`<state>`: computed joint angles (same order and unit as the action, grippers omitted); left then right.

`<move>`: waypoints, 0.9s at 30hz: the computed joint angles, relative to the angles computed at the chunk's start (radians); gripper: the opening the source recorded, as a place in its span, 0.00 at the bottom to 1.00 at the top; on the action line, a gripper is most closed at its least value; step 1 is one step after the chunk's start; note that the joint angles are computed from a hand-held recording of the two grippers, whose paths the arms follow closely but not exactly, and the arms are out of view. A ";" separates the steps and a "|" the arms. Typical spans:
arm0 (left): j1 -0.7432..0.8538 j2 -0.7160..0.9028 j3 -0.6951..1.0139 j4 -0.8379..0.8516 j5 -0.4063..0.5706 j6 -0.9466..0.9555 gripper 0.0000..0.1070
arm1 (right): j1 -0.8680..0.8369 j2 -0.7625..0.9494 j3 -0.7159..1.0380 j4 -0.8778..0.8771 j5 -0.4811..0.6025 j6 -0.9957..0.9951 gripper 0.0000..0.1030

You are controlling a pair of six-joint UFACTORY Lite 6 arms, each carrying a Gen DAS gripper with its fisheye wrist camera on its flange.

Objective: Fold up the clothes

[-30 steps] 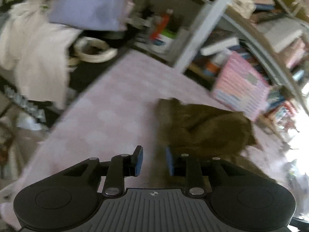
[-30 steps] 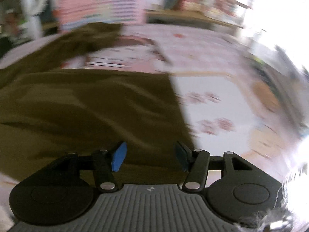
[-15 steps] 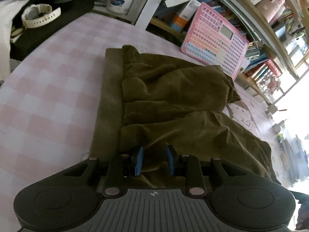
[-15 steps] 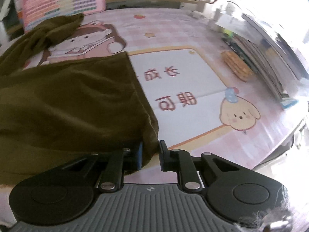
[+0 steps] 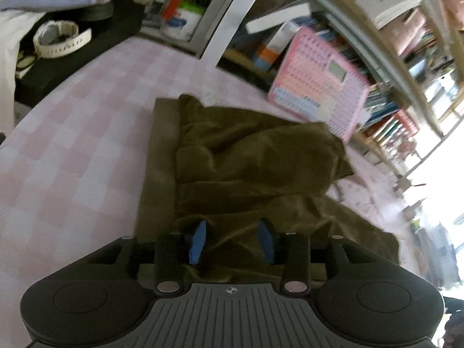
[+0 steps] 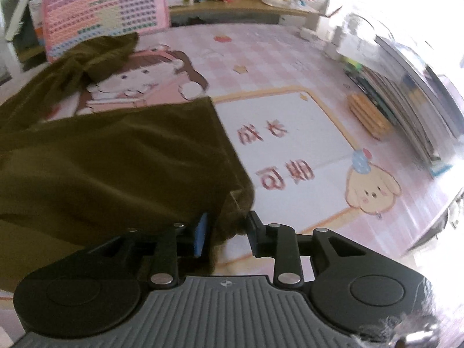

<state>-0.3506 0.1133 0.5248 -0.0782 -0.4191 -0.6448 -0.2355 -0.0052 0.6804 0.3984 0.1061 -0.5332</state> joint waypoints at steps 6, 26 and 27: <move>-0.031 0.020 0.020 -0.111 -0.023 0.063 0.40 | 0.048 0.056 0.095 0.202 0.047 -0.188 0.31; -0.474 0.204 0.404 -1.407 -0.118 0.924 0.48 | -0.022 0.647 0.841 0.529 0.463 -0.632 0.38; -0.501 0.243 0.462 -1.480 -0.134 0.980 0.49 | -0.041 0.683 0.889 0.523 0.498 -0.639 0.38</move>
<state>-0.8515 0.3558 0.9872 -1.5580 -0.5530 0.3353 -0.2768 0.6776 1.5699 0.9209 0.6043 -1.1720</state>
